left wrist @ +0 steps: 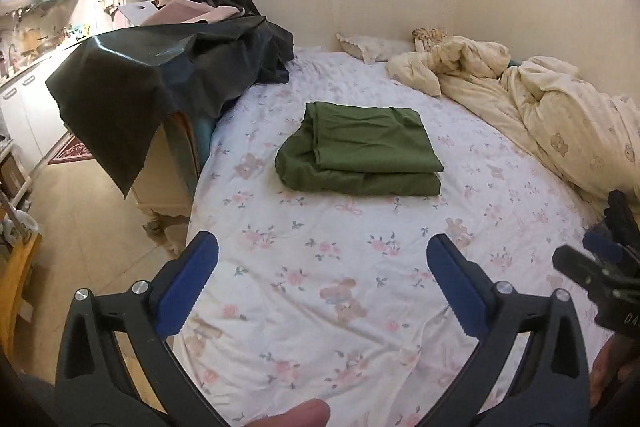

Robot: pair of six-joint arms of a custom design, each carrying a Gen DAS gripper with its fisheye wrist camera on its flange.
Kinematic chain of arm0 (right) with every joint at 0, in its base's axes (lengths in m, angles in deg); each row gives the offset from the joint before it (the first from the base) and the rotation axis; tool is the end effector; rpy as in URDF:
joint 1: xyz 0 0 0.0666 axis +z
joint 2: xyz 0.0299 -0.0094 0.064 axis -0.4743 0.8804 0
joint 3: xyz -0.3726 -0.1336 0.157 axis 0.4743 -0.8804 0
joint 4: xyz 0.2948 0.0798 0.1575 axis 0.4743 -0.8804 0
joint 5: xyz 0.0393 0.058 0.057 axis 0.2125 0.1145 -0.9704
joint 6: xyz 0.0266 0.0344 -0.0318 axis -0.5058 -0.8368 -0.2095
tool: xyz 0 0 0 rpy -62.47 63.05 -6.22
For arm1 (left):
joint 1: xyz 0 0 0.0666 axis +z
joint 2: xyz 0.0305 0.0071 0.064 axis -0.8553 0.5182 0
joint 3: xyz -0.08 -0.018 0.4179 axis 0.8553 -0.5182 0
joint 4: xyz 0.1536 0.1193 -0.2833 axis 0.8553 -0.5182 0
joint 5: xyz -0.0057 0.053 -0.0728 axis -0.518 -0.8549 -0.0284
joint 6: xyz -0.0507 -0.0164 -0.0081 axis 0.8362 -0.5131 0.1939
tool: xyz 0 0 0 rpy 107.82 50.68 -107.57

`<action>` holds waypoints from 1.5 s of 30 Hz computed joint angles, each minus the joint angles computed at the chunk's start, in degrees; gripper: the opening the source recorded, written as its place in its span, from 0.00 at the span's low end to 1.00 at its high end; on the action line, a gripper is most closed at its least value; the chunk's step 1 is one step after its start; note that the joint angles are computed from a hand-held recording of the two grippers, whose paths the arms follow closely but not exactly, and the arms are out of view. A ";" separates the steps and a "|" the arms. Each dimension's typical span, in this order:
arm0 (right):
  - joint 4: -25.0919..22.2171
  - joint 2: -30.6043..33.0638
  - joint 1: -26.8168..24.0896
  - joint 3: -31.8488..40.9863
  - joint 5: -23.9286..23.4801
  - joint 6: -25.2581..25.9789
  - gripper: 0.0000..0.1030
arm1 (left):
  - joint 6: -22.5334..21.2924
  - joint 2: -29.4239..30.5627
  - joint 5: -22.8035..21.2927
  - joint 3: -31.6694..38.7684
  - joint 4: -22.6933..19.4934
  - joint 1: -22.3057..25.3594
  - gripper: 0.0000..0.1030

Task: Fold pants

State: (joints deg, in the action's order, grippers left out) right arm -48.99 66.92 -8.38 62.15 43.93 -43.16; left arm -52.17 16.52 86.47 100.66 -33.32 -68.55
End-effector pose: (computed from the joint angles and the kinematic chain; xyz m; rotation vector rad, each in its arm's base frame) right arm 0.3845 0.1296 0.6149 0.2474 2.2310 0.1534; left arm 0.4653 -0.0854 0.6324 0.2970 2.2089 -0.2251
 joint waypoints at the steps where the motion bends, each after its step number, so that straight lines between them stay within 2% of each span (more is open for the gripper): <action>1: 0.71 -0.34 0.51 -0.77 0.50 -0.26 0.98 | -0.48 -0.62 0.15 -1.34 0.73 0.12 1.00; 4: 2.48 -0.69 2.46 -1.81 2.88 -1.30 1.00 | -1.19 -3.63 -3.16 -7.31 5.59 -0.45 1.00; 7: 4.69 -0.45 3.94 -2.15 4.96 -0.33 1.00 | -1.84 -4.18 -1.40 -8.60 5.10 -0.68 1.00; 11: 5.32 0.26 4.69 -2.37 7.64 1.81 1.00 | -2.52 -5.35 -1.75 -10.46 7.63 -1.44 1.00; 13: 5.18 0.17 4.62 -2.81 8.48 1.32 1.00 | -2.49 -5.68 -2.29 -11.03 8.45 -1.94 1.00; 20: 5.49 -0.17 4.00 -3.77 9.82 1.08 1.00 | -1.65 -5.42 -2.07 -10.63 8.80 -2.88 1.00; 28: 7.37 -0.87 4.95 -4.89 12.52 3.08 1.00 | -0.82 -4.41 -2.14 -9.61 7.25 -3.23 1.00; 34: 7.37 -0.84 4.76 -4.77 12.59 3.15 1.00 | -0.72 -4.26 -1.64 -9.39 6.90 -3.04 1.00; 45: 8.45 -1.07 4.45 -5.31 12.78 3.31 1.00 | 0.98 -3.83 -3.29 -8.75 6.22 -3.63 1.00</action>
State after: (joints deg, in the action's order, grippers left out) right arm -40.55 65.85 -3.93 56.84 56.71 -39.84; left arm -51.19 12.69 83.17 91.91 -27.10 -72.18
